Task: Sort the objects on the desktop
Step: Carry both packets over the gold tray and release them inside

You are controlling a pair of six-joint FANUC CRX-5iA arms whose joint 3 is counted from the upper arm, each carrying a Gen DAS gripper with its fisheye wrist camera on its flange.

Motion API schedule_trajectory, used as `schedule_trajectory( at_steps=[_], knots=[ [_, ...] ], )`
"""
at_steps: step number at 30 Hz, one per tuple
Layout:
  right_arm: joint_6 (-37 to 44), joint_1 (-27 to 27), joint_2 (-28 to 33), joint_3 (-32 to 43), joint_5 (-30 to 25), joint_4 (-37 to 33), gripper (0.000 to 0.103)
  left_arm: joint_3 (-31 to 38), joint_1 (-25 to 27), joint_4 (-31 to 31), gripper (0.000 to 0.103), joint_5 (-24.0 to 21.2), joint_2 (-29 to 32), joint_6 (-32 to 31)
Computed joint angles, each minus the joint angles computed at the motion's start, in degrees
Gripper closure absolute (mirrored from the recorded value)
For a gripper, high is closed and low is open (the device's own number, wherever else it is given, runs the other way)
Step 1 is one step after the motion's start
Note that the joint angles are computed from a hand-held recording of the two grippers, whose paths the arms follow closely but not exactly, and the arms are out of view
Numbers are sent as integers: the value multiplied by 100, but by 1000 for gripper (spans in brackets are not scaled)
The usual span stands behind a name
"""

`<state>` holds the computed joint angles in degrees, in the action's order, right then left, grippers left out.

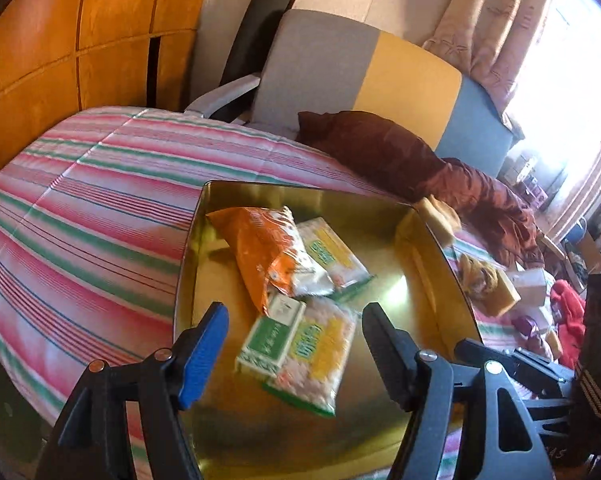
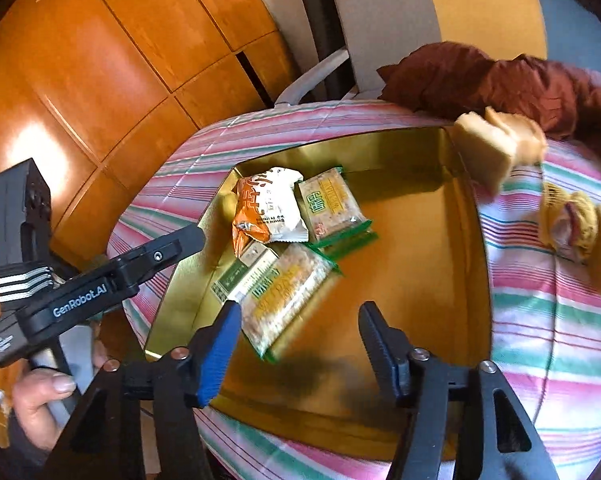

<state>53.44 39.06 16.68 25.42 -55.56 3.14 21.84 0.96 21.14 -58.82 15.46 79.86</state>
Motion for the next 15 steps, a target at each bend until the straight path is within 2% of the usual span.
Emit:
schedule_trajectory(
  at_steps=[7, 15],
  knots=[
    [-569, 260, -406, -693, 342, 918, 31, -235, -182, -393, 33, 82, -345, -21],
    [-1123, 556, -741, -1362, 470, 1960, 26, -316, -321, -809, 32, 121, -562, 56]
  ],
)
